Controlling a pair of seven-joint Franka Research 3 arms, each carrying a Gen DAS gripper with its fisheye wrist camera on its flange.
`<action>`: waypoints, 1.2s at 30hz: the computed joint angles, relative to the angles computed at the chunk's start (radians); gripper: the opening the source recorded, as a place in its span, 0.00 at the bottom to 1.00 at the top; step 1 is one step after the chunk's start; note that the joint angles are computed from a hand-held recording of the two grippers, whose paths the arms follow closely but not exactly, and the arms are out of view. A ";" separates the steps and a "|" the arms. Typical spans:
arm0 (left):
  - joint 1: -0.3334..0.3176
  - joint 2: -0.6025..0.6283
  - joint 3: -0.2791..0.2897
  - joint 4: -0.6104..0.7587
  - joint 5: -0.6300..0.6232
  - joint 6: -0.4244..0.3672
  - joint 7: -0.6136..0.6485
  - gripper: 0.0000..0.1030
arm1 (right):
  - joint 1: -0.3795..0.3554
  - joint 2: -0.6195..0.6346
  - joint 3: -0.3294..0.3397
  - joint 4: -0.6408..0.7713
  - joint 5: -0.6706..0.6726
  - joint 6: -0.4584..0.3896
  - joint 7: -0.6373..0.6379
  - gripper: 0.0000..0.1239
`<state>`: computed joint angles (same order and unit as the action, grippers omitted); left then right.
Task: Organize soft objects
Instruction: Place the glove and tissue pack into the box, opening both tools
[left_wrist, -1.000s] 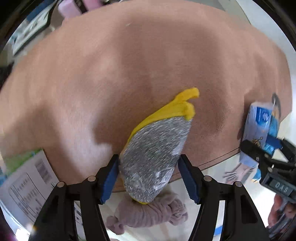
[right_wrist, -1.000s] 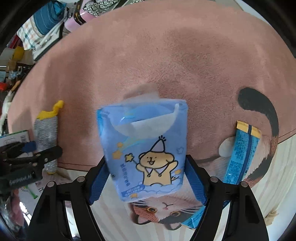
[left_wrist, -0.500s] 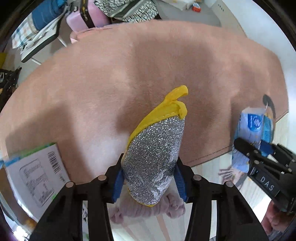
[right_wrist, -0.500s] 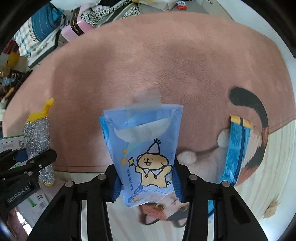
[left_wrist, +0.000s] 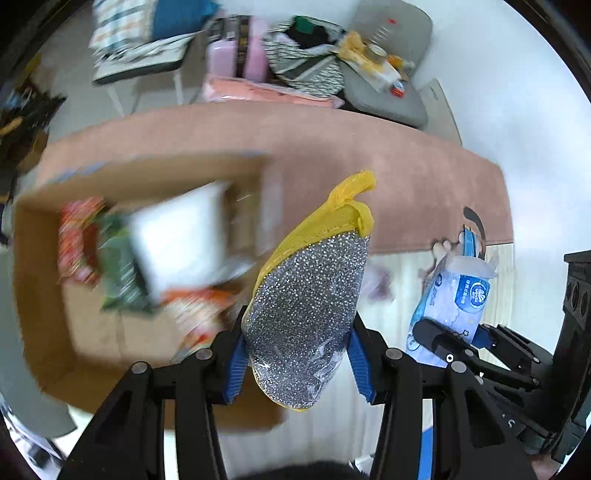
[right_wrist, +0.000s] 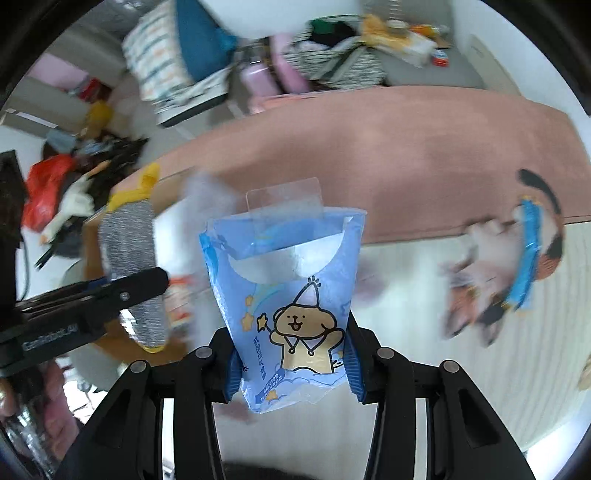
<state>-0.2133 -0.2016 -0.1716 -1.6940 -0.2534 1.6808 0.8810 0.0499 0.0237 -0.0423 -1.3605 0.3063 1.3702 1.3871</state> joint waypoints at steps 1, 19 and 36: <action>0.011 -0.058 0.018 -0.050 -0.006 -0.018 0.007 0.43 | 0.006 -0.053 0.006 -0.050 0.014 -0.004 0.002 0.38; 0.130 -0.337 0.208 -0.499 -0.141 -0.124 0.092 0.44 | 0.285 -0.166 0.188 -0.370 -0.019 0.139 0.310 0.38; 0.162 -0.294 0.186 -0.525 -0.242 -0.125 0.152 0.65 | 0.329 -0.110 0.174 -0.432 -0.078 0.155 0.336 0.65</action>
